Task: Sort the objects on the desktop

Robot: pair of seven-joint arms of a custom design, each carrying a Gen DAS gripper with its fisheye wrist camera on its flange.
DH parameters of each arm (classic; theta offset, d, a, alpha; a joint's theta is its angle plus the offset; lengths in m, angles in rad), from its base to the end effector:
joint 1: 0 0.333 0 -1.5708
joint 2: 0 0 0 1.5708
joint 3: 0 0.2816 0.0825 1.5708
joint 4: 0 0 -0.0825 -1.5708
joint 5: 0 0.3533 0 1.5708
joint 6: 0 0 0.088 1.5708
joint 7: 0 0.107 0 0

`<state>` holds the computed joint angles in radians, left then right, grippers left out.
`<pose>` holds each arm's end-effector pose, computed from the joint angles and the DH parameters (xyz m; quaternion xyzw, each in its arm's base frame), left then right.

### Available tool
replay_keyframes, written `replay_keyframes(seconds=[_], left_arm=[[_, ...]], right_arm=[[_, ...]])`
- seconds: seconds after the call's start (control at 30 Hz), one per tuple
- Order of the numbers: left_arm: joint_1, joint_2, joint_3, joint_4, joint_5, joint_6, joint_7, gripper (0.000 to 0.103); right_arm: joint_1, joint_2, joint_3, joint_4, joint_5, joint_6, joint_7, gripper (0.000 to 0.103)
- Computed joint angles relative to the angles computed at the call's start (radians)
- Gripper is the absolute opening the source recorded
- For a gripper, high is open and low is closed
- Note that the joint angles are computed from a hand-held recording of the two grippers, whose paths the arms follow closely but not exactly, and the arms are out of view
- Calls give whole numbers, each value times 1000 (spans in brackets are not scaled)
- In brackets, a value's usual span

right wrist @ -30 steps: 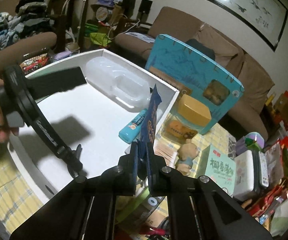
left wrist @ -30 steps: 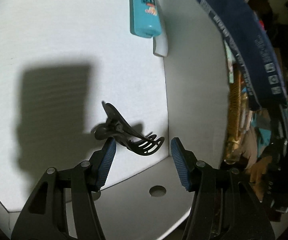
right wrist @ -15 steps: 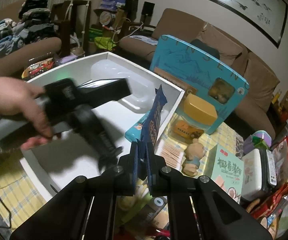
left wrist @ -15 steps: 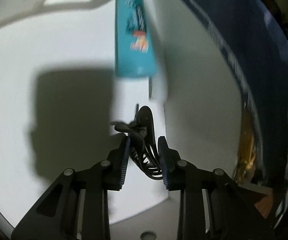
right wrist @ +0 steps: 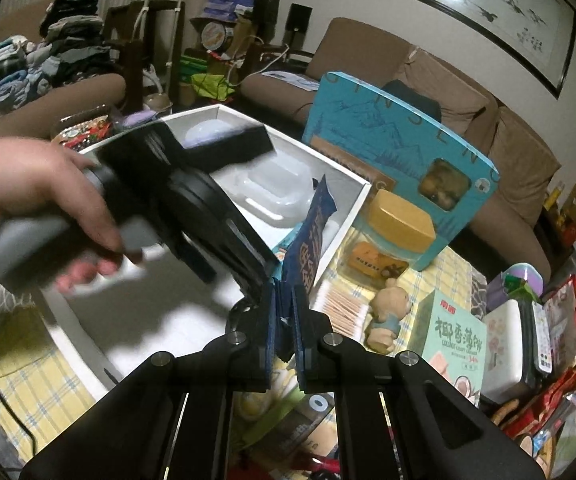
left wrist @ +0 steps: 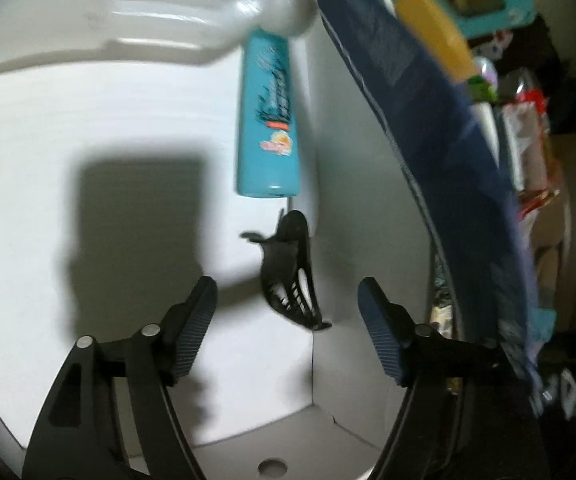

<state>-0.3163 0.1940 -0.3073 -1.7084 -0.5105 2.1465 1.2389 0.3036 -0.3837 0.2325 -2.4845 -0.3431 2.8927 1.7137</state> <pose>0.4886 -0.3617 0.4852 0.6614 -0.6952 0.1911 0.2069 0.3784 0.2557 0.4955 -0.8350 0.3825 -0.2890 0.2701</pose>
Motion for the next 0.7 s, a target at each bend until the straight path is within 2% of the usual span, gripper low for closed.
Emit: replay_keyframes(seconds=[0.07,0.13,0.27,0.3,0.4,0.47,0.63,0.67,0.7], left_arm=[[23,-71,11,-78,-57,37,12,74],[38,-132,20,-174,-166,119,56,75],[32,-137,21,-215,-357,238,114,77],[35,-136,27,-220,-375,252,126,77],[20,-155,28,-252,-321,321,83,77],[16,-139,26,-242,-323,326,98,77],[63,-88,44,-189,-437,223,260,75],[67,-71,40,-182,-450,219,282,73],[64,-47,35,-158,-432,220,267,73]], right_arm=[[-13,6,19,8,-21,-10,14,7],[-59,15,73,27,-91,-37,75,7],[-144,57,204,99,-333,-161,271,7],[-164,80,254,128,-423,-219,329,8],[-151,153,300,187,-532,-334,401,8],[-135,197,306,220,-577,-382,447,11],[-68,241,246,247,-524,-395,457,10],[-56,245,233,248,-519,-397,453,12],[-43,240,216,242,-500,-390,443,19]])
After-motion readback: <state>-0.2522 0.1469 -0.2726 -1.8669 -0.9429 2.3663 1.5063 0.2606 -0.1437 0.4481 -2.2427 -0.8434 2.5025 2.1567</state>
